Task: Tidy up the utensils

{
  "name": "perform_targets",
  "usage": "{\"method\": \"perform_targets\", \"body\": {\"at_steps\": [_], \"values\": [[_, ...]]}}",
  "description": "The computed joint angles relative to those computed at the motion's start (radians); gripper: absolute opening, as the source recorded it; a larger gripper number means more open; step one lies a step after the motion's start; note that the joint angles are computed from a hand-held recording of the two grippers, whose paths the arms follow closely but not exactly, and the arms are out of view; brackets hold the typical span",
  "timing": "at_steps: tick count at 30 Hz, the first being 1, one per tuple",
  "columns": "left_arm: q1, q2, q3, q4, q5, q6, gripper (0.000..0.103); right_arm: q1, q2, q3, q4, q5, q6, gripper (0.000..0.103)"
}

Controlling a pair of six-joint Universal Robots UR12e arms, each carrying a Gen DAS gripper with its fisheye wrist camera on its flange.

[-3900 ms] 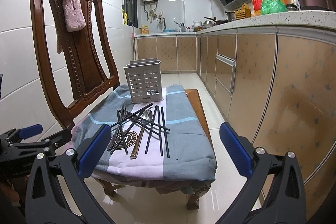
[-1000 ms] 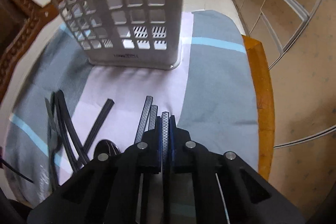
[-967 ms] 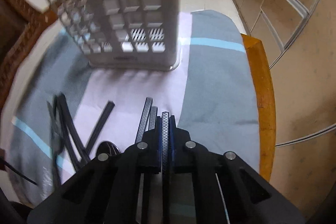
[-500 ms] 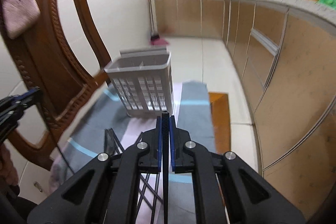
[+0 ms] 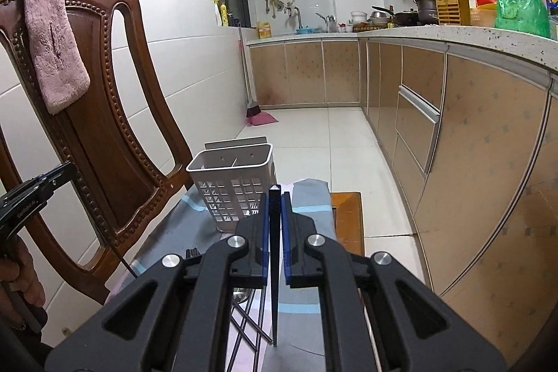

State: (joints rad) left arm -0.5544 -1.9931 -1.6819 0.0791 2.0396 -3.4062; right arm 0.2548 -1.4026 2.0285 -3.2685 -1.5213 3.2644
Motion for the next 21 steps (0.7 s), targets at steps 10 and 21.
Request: {"method": "perform_targets", "body": {"at_steps": [10, 21], "values": [[0.005, -0.012, 0.015, -0.045, -0.029, -0.004, 0.007, 0.001, 0.010, 0.000, -0.008, -0.009, -0.006, 0.007], [0.006, -0.015, 0.022, -0.060, -0.043, -0.005, 0.007, -0.002, 0.005, 0.004, 0.005, -0.005, -0.011, 0.007]]}}
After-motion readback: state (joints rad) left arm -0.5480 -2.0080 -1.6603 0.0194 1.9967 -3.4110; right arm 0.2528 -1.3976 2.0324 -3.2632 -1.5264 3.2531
